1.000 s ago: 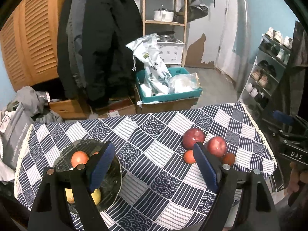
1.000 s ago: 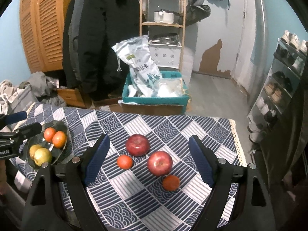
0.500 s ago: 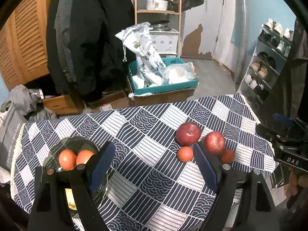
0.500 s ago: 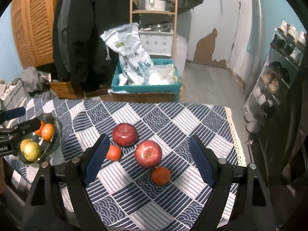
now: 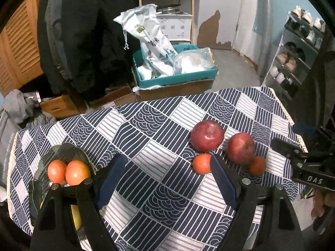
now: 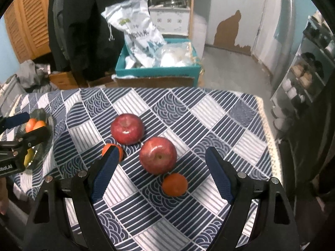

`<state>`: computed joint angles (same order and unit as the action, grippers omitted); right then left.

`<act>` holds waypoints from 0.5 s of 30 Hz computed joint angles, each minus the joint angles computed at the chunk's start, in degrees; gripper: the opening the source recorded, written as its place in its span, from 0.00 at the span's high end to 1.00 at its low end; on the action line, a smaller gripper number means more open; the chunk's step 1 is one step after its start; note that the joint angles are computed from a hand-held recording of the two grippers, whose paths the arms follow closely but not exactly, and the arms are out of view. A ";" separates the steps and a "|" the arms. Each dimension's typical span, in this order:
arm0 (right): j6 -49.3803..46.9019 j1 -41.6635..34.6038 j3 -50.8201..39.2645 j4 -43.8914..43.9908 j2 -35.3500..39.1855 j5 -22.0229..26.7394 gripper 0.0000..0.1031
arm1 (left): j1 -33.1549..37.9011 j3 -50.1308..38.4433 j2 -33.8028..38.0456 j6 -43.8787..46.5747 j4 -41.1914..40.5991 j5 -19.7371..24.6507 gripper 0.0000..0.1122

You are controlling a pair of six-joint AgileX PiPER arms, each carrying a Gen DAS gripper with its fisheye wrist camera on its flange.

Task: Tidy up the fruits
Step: 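Move the right tool toward the large red apple while the left tool approaches a tangerine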

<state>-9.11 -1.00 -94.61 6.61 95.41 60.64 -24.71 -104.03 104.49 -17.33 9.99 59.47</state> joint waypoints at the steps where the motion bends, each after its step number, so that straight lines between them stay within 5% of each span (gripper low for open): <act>1: -0.07 0.05 -0.08 0.16 0.62 0.02 0.19 | -0.02 0.09 0.48 0.09 -0.13 -0.45 0.25; 15: 0.03 0.97 -1.44 -0.59 11.55 0.41 0.19 | 2.54 -0.85 7.67 0.66 -4.08 -0.73 0.25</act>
